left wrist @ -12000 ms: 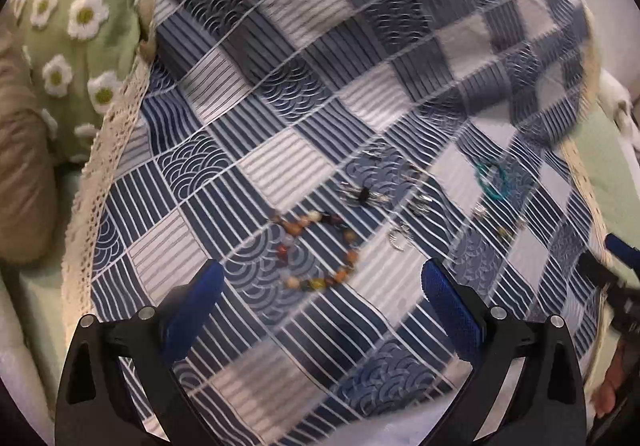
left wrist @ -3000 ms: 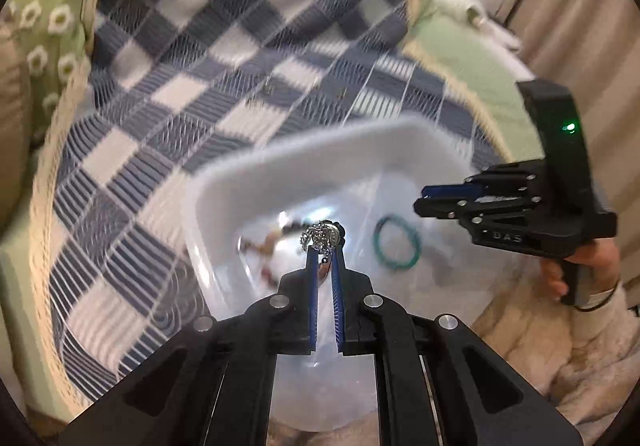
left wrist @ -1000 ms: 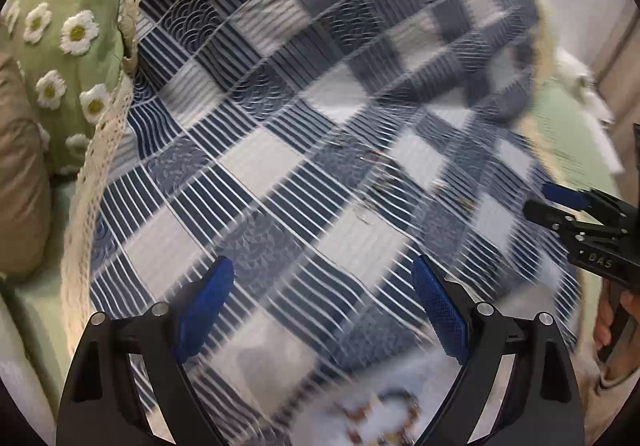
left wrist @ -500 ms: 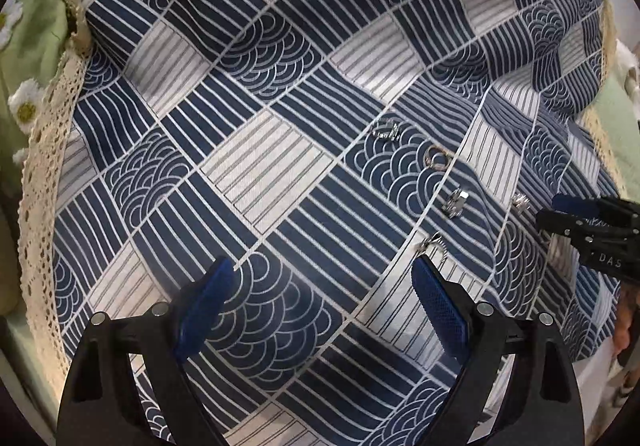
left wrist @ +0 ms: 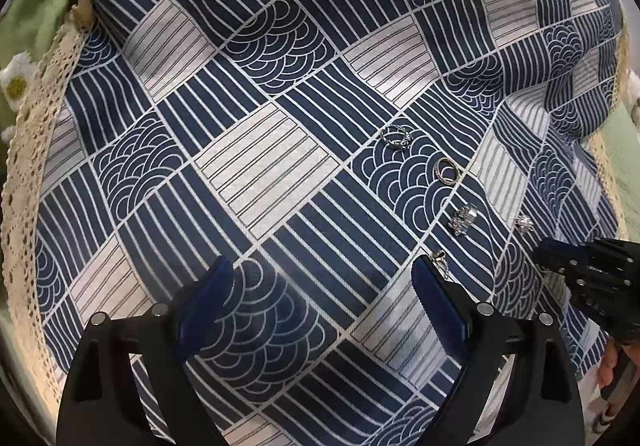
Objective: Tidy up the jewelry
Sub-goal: 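Grasp a silver earring with the left gripper while the right grasps a gold brooch, then carry the earring to the tray with the left gripper while the right carries the gold brooch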
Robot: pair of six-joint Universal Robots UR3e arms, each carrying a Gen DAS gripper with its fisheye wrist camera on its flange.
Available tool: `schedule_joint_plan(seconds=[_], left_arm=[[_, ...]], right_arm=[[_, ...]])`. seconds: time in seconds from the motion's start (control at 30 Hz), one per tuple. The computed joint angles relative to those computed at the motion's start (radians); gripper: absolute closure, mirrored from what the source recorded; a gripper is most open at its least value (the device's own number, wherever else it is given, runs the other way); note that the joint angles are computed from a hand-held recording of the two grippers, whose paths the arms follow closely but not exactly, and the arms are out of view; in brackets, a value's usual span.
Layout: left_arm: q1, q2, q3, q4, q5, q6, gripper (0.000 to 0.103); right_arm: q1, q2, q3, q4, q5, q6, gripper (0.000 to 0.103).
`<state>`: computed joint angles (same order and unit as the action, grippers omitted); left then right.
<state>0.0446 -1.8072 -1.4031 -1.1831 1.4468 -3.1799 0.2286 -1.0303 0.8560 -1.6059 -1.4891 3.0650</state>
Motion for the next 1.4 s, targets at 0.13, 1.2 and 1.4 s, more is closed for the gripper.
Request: schedule_joint_plan(seconds=[0.13, 1.2, 1.4], left_arm=[[-0.023, -0.075, 0.092, -0.051, -0.03, -0.004, 0.017], [0.013, 0.067, 0.101, -0.174, -0.088, 0.165, 0.086], [0.049, 0.302, 0.11, -0.29, -0.192, 0.247, 0.086]], right_arm=[[-0.018, -0.023, -0.003, 0.008, 0.022, -0.001, 0.089], [-0.079, -0.135, 0.071, 0.013, 0.074, -0.017, 0.089], [-0.094, -0.285, 0.133, 0.02, 0.158, -0.047, 0.089]])
